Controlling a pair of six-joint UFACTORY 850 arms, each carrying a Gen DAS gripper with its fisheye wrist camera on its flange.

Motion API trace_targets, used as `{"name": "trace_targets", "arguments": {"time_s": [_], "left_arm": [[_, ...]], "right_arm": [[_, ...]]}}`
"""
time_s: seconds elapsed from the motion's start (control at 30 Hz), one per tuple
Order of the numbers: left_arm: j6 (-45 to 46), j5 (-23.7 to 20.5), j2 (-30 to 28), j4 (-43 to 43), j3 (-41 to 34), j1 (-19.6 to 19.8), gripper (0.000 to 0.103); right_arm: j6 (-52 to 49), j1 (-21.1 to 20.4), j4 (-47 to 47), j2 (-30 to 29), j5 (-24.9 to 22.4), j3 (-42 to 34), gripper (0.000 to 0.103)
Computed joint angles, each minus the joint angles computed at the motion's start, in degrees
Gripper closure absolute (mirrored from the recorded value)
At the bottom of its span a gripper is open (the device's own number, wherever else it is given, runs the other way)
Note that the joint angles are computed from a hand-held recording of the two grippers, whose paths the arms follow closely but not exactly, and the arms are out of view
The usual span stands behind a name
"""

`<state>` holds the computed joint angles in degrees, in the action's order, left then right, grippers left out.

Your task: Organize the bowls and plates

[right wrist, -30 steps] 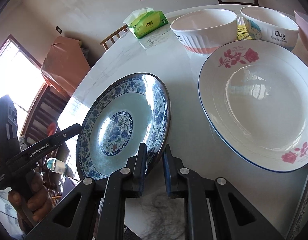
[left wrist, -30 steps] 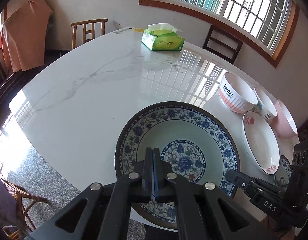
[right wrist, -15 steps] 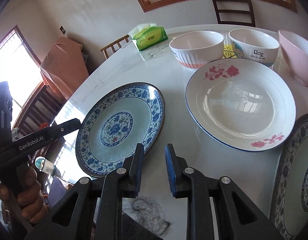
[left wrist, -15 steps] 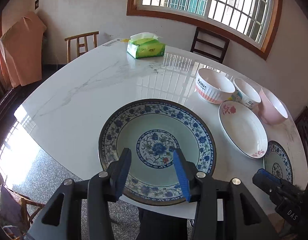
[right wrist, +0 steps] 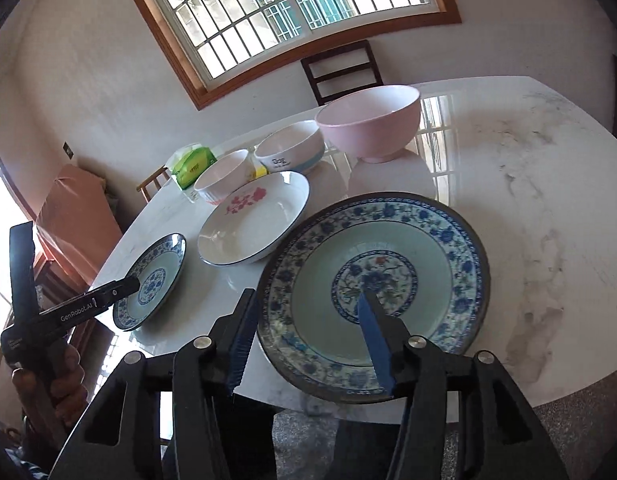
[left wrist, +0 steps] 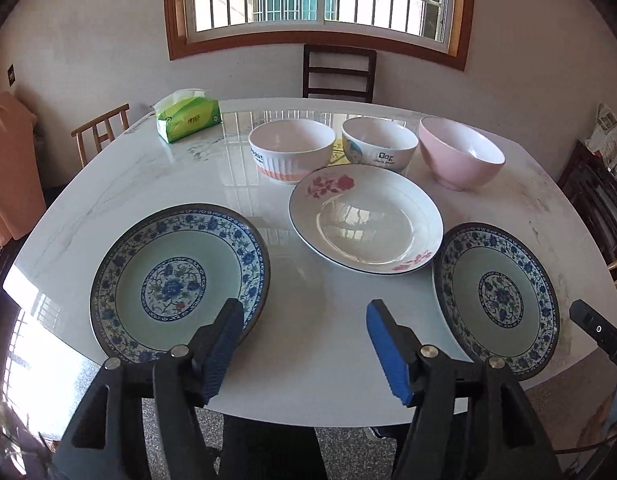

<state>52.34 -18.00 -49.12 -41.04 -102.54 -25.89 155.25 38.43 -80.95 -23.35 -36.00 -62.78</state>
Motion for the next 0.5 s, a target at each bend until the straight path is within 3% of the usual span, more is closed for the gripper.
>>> {"name": "trace_targets", "arguments": {"time_s": [0.23, 0.5], "left_arm": [[-5.85, -1.72, -1.27, 9.11, -1.02, -3.75, 0.038], [-7.53, -6.89, -4.03, 9.71, -4.8, -6.03, 0.038]], "right_arm": [[10.95, -0.31, -2.63, 4.48, -1.53, 8.54, 0.044], [22.96, -0.7, -10.46, 6.09, -0.38, 14.05, 0.04]]}}
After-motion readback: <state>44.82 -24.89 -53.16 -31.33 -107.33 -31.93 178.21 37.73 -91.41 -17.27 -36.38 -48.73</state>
